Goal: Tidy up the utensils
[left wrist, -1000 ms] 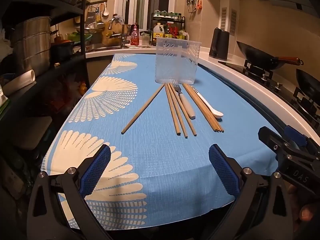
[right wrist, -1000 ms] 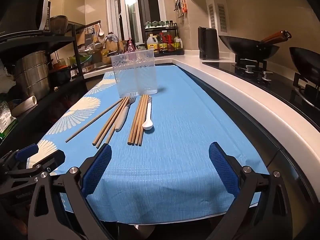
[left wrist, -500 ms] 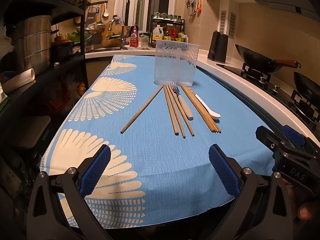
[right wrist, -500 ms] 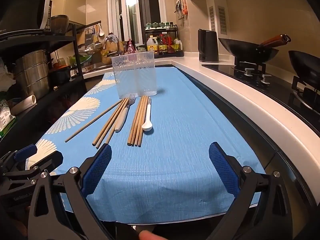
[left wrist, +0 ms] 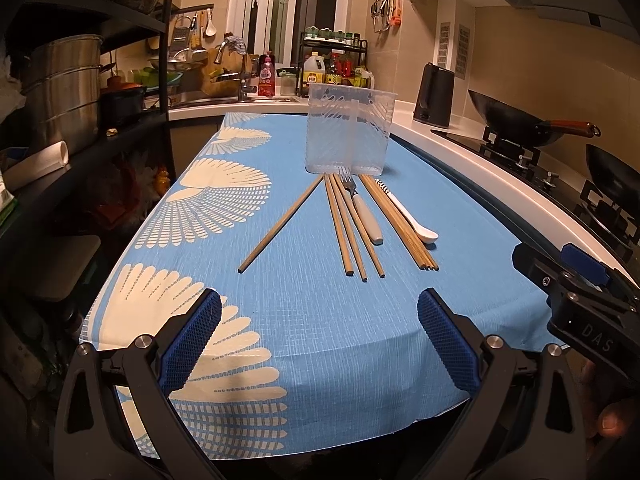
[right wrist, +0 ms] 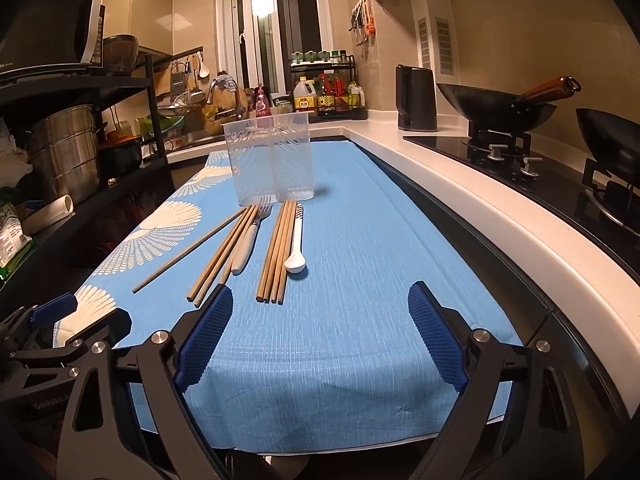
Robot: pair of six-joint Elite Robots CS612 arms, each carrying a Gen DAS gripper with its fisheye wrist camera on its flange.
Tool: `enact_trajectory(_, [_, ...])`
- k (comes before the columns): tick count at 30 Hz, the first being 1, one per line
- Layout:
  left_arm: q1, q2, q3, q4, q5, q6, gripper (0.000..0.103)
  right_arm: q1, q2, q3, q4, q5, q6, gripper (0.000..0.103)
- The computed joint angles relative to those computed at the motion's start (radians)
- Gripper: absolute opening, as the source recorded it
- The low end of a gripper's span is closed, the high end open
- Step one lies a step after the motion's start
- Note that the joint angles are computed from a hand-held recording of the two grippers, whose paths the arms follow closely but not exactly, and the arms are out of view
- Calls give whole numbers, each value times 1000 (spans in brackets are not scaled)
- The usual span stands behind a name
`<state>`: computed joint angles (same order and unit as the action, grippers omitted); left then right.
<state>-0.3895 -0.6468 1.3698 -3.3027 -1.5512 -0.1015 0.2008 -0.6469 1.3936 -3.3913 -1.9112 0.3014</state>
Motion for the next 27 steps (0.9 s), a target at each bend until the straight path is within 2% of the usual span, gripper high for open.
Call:
enact_trajectory(8, [-2, -3, 4, 7, 6, 6, 95, 1, 0, -1, 5, 5, -1, 87])
enact_trajectory(14, [-3, -6, 8, 5, 11, 13, 95, 0, -4, -2, 5, 16, 5, 81])
enact_trajectory(27, [-14, -15, 2, 10, 28, 21, 96, -5, -16, 0, 18, 31, 19, 80])
